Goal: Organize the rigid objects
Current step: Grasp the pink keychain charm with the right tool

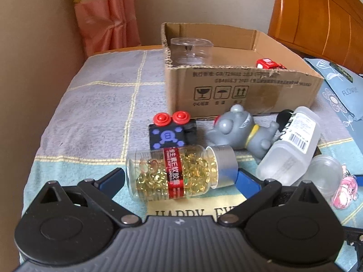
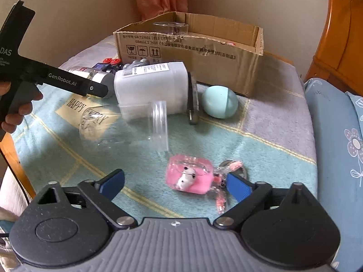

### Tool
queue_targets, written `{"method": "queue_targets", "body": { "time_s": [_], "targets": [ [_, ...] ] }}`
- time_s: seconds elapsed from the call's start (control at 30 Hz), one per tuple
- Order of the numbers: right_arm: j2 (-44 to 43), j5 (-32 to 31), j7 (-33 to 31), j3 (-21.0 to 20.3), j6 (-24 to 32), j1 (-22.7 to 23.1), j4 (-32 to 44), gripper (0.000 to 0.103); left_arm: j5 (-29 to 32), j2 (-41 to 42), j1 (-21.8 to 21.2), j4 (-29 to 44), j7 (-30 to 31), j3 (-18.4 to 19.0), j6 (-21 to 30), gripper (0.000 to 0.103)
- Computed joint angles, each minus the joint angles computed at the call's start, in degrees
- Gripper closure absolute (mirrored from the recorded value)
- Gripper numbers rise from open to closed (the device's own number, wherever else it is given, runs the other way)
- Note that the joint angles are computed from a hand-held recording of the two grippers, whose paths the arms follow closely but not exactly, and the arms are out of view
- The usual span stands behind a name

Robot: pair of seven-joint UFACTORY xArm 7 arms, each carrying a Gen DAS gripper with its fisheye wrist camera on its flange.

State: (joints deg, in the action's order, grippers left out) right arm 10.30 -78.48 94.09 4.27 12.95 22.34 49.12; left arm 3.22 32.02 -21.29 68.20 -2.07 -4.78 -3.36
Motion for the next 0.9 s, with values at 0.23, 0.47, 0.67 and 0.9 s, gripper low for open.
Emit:
{"method": "queue_targets", "body": {
  "time_s": [0.23, 0.47, 0.67, 0.9],
  "targets": [
    [1.15, -0.06, -1.15, 0.31, 4.01, 1.50, 1.78, 0.023, 0.20, 0.63, -0.21, 0.38, 0.39, 0.07, -0.11, 0.001],
    [1.60, -0.74, -1.16, 0.27, 5.42, 1.63, 2.27, 0.032, 0.28, 0.79, 1.41, -0.27, 1.52, -1.41, -1.98, 0.005],
    [1.03, -0.02, -2.45, 0.43, 6.14, 1.21, 1.81, 0.047, -0.06, 1.24, -0.57, -0.07, 1.75, 0.38, -3.49, 0.009],
    [0.58, 1.30, -4.80, 0.49, 4.87, 0.59, 1.33, 0.047, -0.33, 0.84, -0.50, -0.21, 1.97, 0.33, -2.68, 0.009]
  ]
}}
